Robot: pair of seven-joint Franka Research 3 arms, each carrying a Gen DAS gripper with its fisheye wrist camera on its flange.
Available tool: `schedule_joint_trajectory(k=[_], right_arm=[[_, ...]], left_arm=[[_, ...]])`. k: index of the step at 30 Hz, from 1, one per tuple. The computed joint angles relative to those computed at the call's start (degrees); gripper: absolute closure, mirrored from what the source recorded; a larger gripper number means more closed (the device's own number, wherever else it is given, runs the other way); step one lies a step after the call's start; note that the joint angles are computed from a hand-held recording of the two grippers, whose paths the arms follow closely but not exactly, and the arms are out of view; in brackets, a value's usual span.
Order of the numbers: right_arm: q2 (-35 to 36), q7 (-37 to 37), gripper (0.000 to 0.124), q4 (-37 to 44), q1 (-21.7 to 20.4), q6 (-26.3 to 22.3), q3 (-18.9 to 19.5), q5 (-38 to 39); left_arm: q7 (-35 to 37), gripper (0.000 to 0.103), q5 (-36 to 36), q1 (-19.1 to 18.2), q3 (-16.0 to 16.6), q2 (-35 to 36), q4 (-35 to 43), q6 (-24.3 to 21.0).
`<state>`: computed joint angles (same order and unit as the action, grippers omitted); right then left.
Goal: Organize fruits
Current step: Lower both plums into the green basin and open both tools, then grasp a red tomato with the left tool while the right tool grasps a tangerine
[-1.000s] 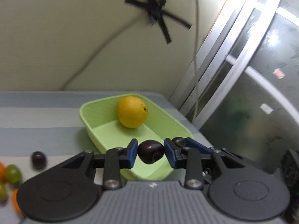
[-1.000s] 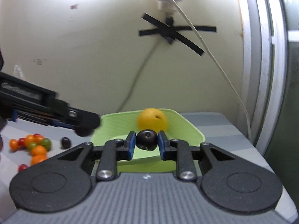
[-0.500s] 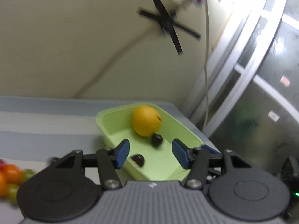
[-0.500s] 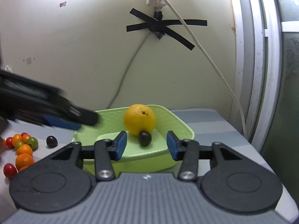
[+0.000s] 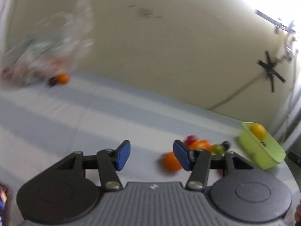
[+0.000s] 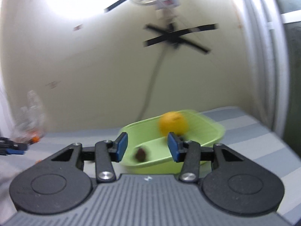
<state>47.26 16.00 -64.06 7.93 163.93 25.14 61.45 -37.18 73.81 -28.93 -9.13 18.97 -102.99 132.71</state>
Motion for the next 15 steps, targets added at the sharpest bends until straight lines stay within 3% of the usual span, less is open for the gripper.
schedule_joint_trajectory(k=[5,9,12,15], right_arm=[[-4.51,-2.97,0.075,-7.73,0.69,-4.34,0.14,-0.66],[-5.57,-0.31,0.075,-9.66,4.4,-4.49,-3.48,-4.58],[-5.93,1.19,0.074,-10.4,5.32,-4.37,-4.31,-7.0],[-5.86,1.96,0.074,-10.49,6.1,-3.52,-4.94,-9.16]], left_arm=[[-4.21,0.051,3.82,0.24,-0.03,-0.91,-2.91,2.23],[0.31,0.048,4.36,0.09,0.09,2.6,1.71,3.55],[-0.94,0.048,6.95,-0.36,0.94,4.91,4.63,8.99],[5.14,0.048,7.32,-1.84,1.5,8.91,10.41,11.6]])
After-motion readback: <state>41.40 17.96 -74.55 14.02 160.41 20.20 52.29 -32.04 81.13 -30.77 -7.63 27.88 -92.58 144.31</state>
